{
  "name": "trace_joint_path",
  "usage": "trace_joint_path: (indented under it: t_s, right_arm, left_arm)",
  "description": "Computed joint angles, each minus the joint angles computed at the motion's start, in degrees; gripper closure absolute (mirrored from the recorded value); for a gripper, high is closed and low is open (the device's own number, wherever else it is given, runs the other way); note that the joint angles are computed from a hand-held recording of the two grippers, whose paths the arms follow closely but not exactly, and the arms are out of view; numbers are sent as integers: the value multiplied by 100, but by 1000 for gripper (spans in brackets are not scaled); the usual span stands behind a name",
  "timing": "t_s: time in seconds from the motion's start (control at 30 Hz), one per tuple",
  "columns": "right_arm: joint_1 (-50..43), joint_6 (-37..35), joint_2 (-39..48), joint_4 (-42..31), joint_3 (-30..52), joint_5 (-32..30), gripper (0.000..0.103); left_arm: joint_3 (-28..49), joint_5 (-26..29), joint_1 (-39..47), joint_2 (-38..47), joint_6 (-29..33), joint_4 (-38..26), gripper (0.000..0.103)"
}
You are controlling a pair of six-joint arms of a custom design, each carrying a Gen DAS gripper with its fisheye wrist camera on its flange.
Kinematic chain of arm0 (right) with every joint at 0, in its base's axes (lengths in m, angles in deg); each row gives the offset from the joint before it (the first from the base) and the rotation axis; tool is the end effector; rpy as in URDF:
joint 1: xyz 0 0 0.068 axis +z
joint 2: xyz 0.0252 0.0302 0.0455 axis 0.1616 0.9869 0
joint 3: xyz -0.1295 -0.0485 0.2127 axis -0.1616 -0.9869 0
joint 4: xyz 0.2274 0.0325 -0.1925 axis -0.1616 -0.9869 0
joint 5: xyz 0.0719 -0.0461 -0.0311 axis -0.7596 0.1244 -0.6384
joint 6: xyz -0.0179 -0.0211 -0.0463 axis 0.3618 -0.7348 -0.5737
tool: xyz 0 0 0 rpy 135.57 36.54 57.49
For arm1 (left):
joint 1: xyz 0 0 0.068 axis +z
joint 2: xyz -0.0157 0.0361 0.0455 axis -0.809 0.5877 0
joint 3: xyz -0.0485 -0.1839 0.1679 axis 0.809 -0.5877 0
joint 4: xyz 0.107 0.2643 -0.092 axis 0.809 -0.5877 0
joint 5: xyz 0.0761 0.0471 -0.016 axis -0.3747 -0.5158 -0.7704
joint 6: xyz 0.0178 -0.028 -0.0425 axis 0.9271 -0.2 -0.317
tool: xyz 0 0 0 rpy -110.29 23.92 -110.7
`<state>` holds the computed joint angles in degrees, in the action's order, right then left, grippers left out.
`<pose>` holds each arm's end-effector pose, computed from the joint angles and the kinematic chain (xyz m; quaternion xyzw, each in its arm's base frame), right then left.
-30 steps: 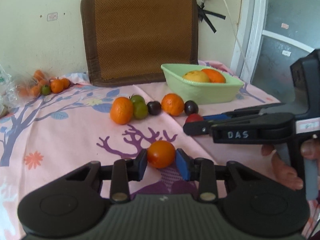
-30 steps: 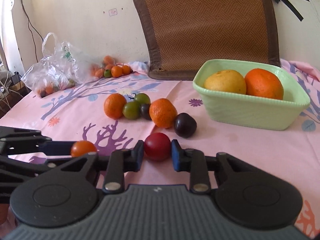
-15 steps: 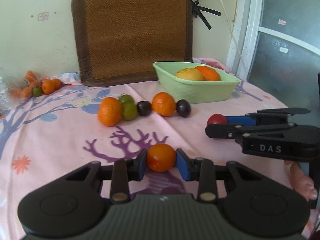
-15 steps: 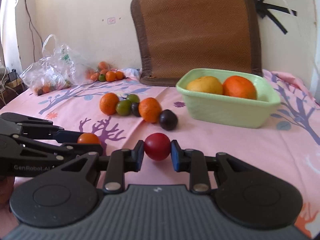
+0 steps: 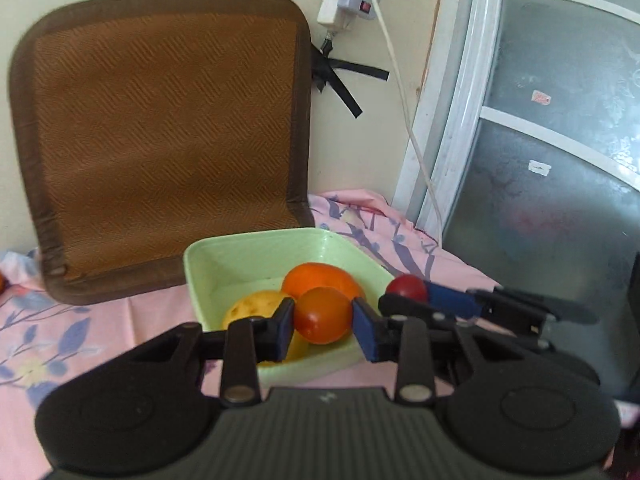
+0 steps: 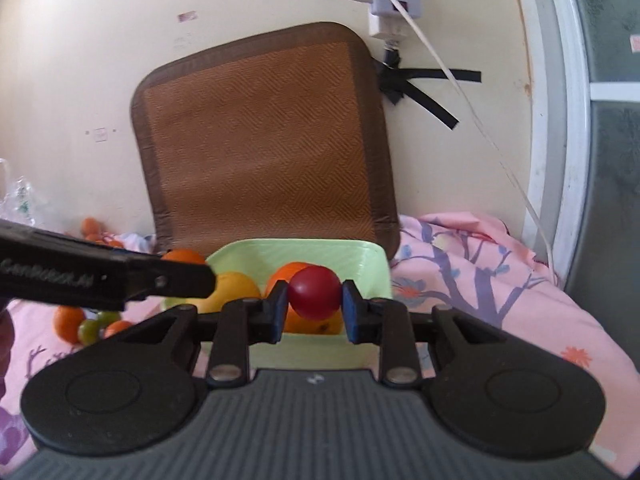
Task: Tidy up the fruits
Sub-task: 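Lower both fruits into the green bowl and open both grippers, then withdraw both grippers from the bowl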
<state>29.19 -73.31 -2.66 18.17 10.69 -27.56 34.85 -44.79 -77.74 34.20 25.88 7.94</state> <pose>0.2387 0.0771 0.1487 -0.0057 0.8101 0.0456 0.5845 0.3059 -0.1448 0.2073 0.2191 0.8369 -0.2267 0.4474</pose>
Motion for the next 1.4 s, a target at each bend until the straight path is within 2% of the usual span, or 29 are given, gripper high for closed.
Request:
trace_joint_path:
  t_s: [0.13,0.27,0.43,0.5,0.63,0.73,0.9,1.0,1.1,1.23,1.4]
  right_arm:
    - [-171,46,179,70,27,-143,71]
    - [-86,-23,357,61,134,29,70]
    - [42,-273,399,230,79,230,66]
    - [55,-327,397,346,26,299,62]
    - [-91,-129,192,422,-116,202,62]
    - [-222,120,57,438,-183,188,62]
    - [-280,292,-47,575,-307,196,62]
    - [-165,269,-162,532,-378,260,62]
    - [10,474,-615,10,-448,246,62]
    - [620,721,-1631,-845,-726,390,62]
    - [1662,1273,-2062,-1611,-803,708,62]
  left_arm:
    - [336,-74,-159,521,-27,73,71]
    - [332,-174,-217,698,-36,244,70]
    - [252,-255,-298,630,21,314,56]
    - [145,-444,-346,473,38,335,55]
    - [-293,-288,-105,-197,-321,378,55]
    - [-783,-404,86,-947,-367,188,55]
    - [-1583,-536,380,-2209,-438,-584,55]
    - [-1897,-1008,349,-2740,-425,-1153,55]
    - [-2174,-1460,324,-3220,-418,-1565,55]
    - [-2604,-1872,419,-4016,-412,-1915,55]
    - [-2827,-2068,617,-4364,-473,-2101,53]
